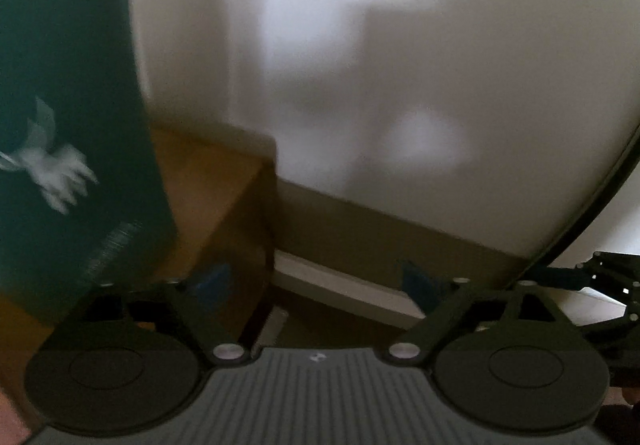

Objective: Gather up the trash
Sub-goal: 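Lower both open tools down into the dark trash pile, then grasp green-white carton wrapper with left tool while right tool grasps brown wrapper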

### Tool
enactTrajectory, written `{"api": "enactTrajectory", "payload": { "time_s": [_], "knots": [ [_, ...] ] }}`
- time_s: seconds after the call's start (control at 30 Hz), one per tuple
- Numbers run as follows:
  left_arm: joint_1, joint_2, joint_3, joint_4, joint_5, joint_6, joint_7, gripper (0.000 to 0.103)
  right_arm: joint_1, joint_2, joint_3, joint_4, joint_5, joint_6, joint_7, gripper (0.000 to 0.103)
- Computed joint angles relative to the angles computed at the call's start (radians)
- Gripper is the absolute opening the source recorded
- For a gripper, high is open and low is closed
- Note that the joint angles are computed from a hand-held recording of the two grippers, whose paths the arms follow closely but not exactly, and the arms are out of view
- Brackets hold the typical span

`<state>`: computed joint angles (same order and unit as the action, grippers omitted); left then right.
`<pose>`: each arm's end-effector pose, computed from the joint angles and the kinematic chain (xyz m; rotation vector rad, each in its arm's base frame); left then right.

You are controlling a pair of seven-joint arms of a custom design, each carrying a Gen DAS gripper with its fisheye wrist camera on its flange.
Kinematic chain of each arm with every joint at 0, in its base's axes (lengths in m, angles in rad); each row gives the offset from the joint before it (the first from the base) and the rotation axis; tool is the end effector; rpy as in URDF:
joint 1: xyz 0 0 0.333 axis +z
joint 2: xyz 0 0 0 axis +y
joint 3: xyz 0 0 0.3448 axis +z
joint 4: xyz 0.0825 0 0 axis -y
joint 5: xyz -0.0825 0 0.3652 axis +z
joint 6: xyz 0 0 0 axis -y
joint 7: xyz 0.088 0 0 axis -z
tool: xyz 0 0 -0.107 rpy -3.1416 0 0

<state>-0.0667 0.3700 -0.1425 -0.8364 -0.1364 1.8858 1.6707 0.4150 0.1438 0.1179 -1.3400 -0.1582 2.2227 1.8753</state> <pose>0.6372 -0.1144 0.8067 -1.6105 2.1503 -0.8865 0.5443 0.3061 0.7574 -1.9519 1.4882 -0.5093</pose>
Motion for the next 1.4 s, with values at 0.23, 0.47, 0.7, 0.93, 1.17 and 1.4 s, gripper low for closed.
{"api": "enactTrajectory", "payload": {
  "time_s": [0.23, 0.47, 0.7, 0.93, 1.17, 1.4],
  "knots": [
    [-0.012, 0.013, 0.008, -0.26, 0.009, 0.141, -0.004, 0.1, -0.044, -0.001, -0.007, -0.232, 0.07, 0.11, -0.028, 0.055],
    [-0.017, 0.066, 0.01, -0.422, 0.016, 0.183, 0.0, 0.1, -0.074, 0.099, 0.003, -0.304, 0.169, 0.141, -0.07, 0.055],
    [-0.061, 0.107, 0.028, -0.61, 0.131, 0.257, 0.075, 0.1, -0.096, 0.232, 0.034, -0.283, 0.252, 0.112, -0.127, 0.055],
    [-0.051, 0.147, 0.023, -0.729, 0.09, 0.263, 0.099, 0.1, -0.124, 0.383, 0.079, -0.214, 0.364, 0.063, -0.219, 0.055],
    [-0.041, 0.165, 0.024, -0.794, 0.039, 0.247, 0.027, 0.1, -0.129, 0.55, 0.095, -0.078, 0.475, -0.005, -0.107, 0.055],
    [-0.038, 0.194, 0.019, -0.812, 0.003, 0.234, 0.008, 0.089, -0.086, 0.67, 0.083, 0.052, 0.457, -0.111, 0.02, 0.054]
  ]
}}
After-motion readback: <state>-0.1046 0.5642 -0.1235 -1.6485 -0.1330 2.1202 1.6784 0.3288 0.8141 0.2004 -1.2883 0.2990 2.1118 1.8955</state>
